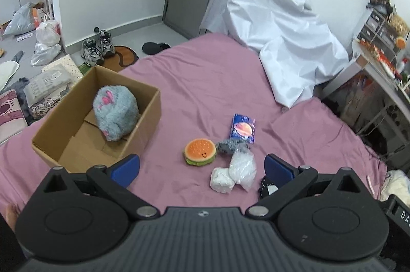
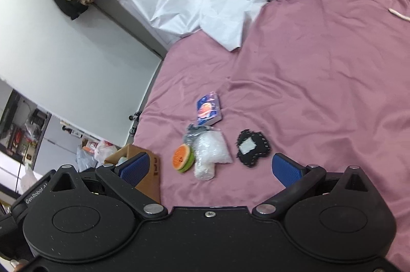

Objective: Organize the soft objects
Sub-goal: 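Grasp the clear stuffing bag with the left gripper while the right gripper grasps the black patch plush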

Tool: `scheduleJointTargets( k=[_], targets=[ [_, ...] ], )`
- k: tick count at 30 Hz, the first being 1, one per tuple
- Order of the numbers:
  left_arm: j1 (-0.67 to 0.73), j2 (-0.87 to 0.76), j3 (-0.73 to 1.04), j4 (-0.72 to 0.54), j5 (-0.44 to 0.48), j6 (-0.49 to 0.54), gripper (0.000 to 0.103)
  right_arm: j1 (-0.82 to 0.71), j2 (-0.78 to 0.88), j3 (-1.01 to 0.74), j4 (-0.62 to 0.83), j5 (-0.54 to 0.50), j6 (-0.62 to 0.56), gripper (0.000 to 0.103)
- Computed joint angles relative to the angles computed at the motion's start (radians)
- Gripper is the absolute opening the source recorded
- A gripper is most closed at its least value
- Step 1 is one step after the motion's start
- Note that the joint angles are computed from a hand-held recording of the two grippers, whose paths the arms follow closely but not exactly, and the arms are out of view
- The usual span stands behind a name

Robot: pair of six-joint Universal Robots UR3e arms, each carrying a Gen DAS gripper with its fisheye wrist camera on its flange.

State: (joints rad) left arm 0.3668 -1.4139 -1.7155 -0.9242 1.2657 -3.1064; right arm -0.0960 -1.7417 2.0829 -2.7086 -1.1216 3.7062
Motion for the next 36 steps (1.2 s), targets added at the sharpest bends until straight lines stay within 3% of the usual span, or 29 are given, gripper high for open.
scheduleJointTargets(
  k=[4,17,22,30,36],
  targets=[
    [-0.029,-0.047,0.005,0.010,-0.026,0.021,0.103,-0.033,0.026,0.058,-0.068,0.033,0.023,0.101],
    [-0.132,-0.227,0.023,0.147,-0.003,-0.052,0.100,-0.051,0.190,0.126,-0.285,0.065,0.116,0.091],
    [-0.161,-0.326,0.055,0.192,0.001,-0.074,0.098,-0.043,0.285,0.121,-0.390,0.070,0.187,0.082],
    [-0.196,-0.476,0.128,0.244,0.010,-0.140,0.098,-0.044,0.436,0.094,-0.497,0.070,0.330,0.079],
    [-0.203,-0.563,0.190,0.246,-0.013,-0.163,0.089,-0.020,0.554,0.029,-0.515,0.096,0.388,0.070]
  ],
)
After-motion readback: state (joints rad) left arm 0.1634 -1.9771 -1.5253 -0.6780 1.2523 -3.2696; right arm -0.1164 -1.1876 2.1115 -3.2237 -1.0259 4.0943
